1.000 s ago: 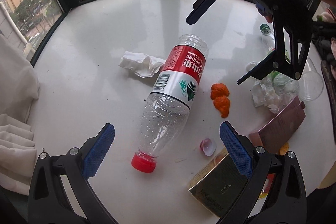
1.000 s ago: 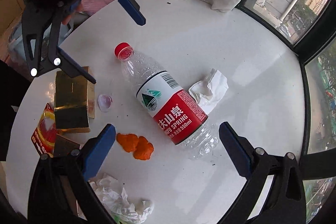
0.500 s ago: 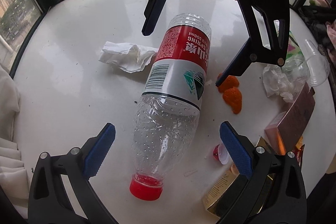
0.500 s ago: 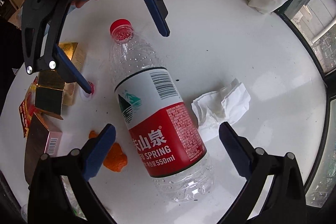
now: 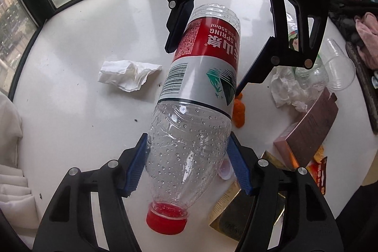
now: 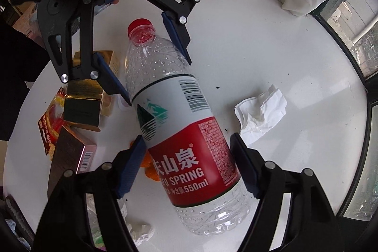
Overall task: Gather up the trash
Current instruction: 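Grasp the red-label water bottle with the left gripper, then carry the red-label bottle over the bin and open the left gripper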
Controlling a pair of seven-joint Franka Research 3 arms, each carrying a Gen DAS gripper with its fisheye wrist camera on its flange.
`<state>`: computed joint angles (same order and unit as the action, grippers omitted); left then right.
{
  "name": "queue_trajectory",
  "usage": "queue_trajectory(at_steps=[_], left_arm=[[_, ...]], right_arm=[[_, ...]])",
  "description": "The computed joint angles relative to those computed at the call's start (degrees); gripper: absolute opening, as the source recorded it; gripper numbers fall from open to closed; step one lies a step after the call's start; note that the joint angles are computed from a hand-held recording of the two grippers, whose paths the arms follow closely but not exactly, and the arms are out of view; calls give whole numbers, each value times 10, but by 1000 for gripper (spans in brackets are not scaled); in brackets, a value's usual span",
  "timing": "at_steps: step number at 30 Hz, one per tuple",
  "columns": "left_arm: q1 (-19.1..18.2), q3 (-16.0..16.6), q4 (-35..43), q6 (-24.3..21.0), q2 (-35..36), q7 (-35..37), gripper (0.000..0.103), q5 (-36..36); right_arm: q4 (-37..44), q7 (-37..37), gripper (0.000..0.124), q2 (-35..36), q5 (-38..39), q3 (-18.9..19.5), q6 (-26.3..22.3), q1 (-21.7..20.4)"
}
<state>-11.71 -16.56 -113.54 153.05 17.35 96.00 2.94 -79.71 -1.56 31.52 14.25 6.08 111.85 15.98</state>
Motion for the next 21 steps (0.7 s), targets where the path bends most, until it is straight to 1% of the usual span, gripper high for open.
queue_trajectory(at_steps=[6,12,17,21], left_arm=[[-13,-9,-38,4,-63,1,63,-10],[-35,-3,-99,8,-148,-7,63,-18],[-57,14,-182,6,-249,-26,63,-27],[-76,30,-259,-13,-350,-60,63,-28]], right_arm=[[-85,4,70,-88,19,-2,14,-10],[-158,18,70,-168,26,-1,28,-1],[-208,24,70,-231,35,6,30,18],[-243,21,70,-273,44,19,34,43]])
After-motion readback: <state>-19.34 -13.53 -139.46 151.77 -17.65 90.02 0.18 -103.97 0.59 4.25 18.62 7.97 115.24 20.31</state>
